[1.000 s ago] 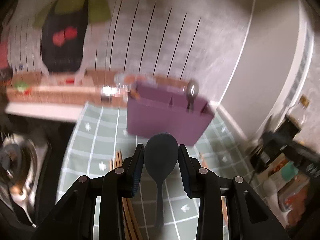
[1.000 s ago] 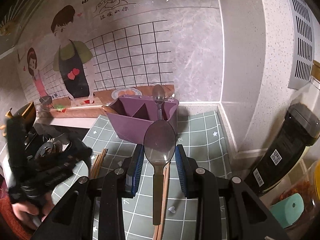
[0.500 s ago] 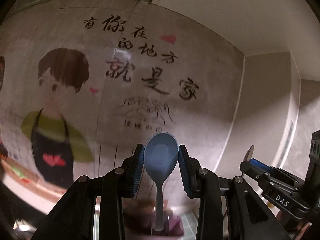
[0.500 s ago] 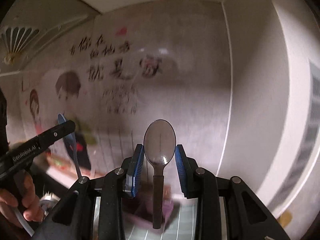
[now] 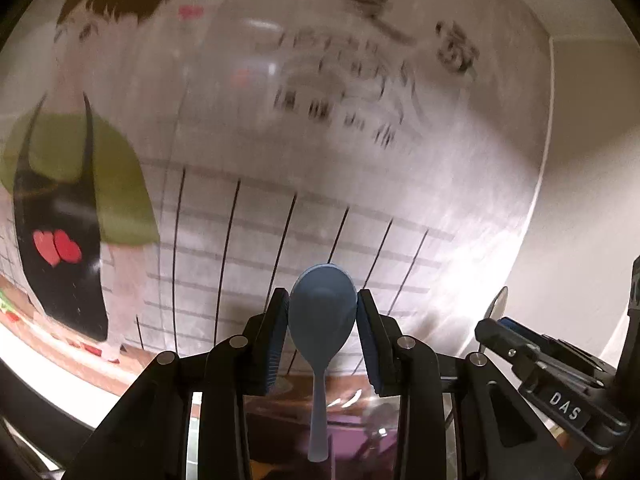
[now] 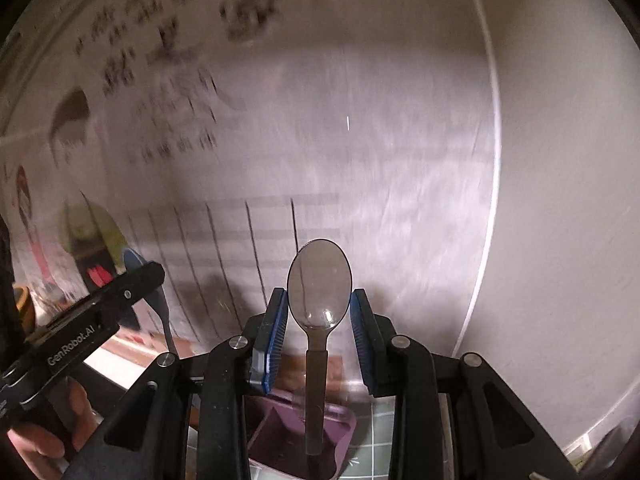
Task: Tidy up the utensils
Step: 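Lift both held spoons up over the purple holder, then lower both spoons into the holder and open both tools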
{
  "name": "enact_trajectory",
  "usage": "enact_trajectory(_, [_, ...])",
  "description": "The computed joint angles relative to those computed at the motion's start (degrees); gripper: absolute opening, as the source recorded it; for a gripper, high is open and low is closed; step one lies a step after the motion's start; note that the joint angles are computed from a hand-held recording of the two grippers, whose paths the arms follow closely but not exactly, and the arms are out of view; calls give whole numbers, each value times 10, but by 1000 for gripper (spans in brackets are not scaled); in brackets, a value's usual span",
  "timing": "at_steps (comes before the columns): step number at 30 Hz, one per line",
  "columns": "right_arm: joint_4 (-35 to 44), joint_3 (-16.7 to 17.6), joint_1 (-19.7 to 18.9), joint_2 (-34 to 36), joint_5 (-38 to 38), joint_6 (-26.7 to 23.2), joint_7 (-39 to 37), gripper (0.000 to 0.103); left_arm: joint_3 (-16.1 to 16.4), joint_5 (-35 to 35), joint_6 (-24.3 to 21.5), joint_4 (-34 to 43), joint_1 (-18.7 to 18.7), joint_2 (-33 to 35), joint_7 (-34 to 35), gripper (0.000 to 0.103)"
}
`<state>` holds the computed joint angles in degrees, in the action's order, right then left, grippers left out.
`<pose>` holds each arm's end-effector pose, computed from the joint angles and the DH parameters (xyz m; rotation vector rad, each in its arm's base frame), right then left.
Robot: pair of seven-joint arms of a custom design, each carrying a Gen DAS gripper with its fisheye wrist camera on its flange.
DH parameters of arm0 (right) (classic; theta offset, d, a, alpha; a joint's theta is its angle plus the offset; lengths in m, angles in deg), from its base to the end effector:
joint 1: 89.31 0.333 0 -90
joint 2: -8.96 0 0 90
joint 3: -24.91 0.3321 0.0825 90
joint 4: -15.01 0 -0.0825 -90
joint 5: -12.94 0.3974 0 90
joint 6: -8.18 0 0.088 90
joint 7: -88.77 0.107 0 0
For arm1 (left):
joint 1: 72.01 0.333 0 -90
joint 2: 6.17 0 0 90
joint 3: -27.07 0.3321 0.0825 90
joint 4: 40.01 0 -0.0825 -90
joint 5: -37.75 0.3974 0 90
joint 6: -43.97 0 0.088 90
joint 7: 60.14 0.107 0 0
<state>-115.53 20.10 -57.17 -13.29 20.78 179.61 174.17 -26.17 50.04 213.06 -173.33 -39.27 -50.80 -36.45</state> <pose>0.4425 0.2097 0.6537 -1.7545 1.1366 -0.5871 0.3929 -0.2918 0.6201 -1.7168 1.1620 -1.1774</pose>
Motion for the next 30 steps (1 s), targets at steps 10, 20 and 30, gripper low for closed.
enact_trajectory(10, [-5,-19,27,54,65,-11,-57,30,-29,4,21,-11,19,68,-15,35])
enact_trajectory(20, [-23,-34,42,55,185,-77,-165,31,-3,17,-10,-25,-54,130,-31,37])
enact_trajectory(30, [-78,22,-35,-17,133,-64,-179,31,89,52,-81,-13,-168,109,-46,37])
